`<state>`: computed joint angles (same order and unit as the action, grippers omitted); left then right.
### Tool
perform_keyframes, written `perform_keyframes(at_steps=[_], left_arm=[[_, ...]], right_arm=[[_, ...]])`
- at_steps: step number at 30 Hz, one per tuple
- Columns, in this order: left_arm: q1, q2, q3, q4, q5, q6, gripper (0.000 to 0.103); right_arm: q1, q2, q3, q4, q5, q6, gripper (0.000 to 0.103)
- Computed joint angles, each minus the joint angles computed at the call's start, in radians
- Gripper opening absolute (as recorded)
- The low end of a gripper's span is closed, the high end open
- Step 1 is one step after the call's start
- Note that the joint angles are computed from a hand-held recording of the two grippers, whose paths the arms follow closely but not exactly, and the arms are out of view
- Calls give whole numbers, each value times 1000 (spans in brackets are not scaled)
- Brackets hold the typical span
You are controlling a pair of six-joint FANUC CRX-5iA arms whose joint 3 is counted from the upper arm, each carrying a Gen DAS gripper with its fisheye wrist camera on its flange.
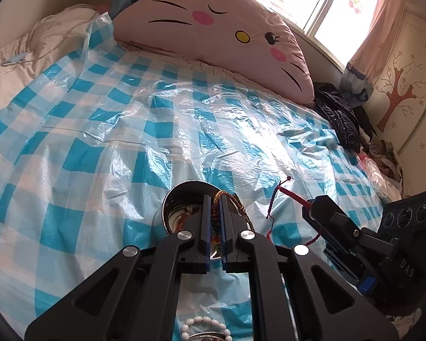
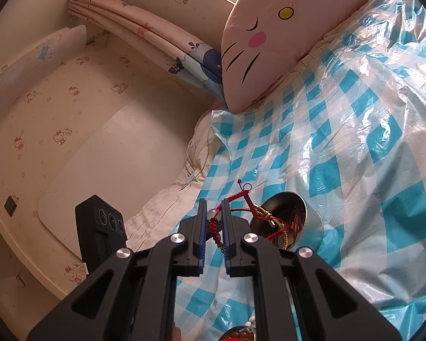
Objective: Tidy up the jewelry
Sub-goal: 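Carry both held bracelets into the silver tin and open both tools, then move both open tools back over the remaining bracelet pile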
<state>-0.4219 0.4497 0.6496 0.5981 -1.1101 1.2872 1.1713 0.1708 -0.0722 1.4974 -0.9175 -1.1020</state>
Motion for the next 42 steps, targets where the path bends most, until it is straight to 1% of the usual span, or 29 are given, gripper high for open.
perform_keyframes(at_steps=[2, 4, 5, 6, 7, 8, 9, 10, 12, 13, 17, 18, 22, 24, 25, 27, 31, 36, 39, 41, 42], left_arm=[[-6, 57, 82, -38, -40, 57, 6], [-4, 107, 152, -74, -85, 111, 10], [0, 121, 173, -93, -105, 139, 23], [8, 116, 162, -102, -100, 159, 41], [17, 92, 114, -101, -65, 171, 49], [26, 69, 74, -100, -38, 177, 54], [35, 59, 61, -104, -34, 184, 54], [44, 54, 54, -101, -35, 187, 54], [56, 34, 32, -102, -22, 200, 56], [61, 21, 18, -105, -15, 208, 58], [70, -61, -81, -135, 17, 193, 71], [72, -83, -110, -140, 21, 184, 72], [81, -151, -209, -136, 14, 137, 72], [85, -181, -252, -137, 10, 114, 72], [87, -193, -269, -138, 7, 103, 72], [91, -213, -297, -135, -4, 77, 72], [102, -247, -353, -92, -24, -5, 73], [76, -264, -356, -148, -58, -78, 73], [52, -258, -337, -185, -73, -110, 73], [28, -251, -318, -228, -90, -136, 73], [12, -253, -312, -266, -86, -144, 73]], right_arm=[[-24, 12, 20, -28, 30, 46, 11], [-42, 30, 51, -94, 58, 120, 11], [-46, 46, 81, -158, 68, 189, 11], [-49, 63, 113, -232, 84, 263, 11], [-50, 82, 152, -320, 89, 347, 11], [-40, 113, 212, -420, 52, 448, 11], [-32, 138, 260, -485, 14, 515, 18], [-26, 154, 289, -517, -15, 552, 28], [-8, 186, 350, -541, -96, 618, 35], [-1, 189, 355, -530, -115, 625, 37], [30, 177, 340, -485, -168, 583, 43], [40, 171, 335, -478, -182, 568, 46], [78, 155, 332, -454, -257, 531, 58], [95, 144, 318, -444, -279, 494, 60], [104, 139, 313, -447, -290, 477, 62], [120, 129, 307, -464, -311, 454, 65], [158, 105, 274, -481, -334, 378, 65], [203, 93, 259, -520, -370, 327, 66], [227, 91, 257, -539, -398, 294, 68], [235, 85, 245, -538, -402, 271, 69], [236, 84, 243, -538, -405, 265, 69]])
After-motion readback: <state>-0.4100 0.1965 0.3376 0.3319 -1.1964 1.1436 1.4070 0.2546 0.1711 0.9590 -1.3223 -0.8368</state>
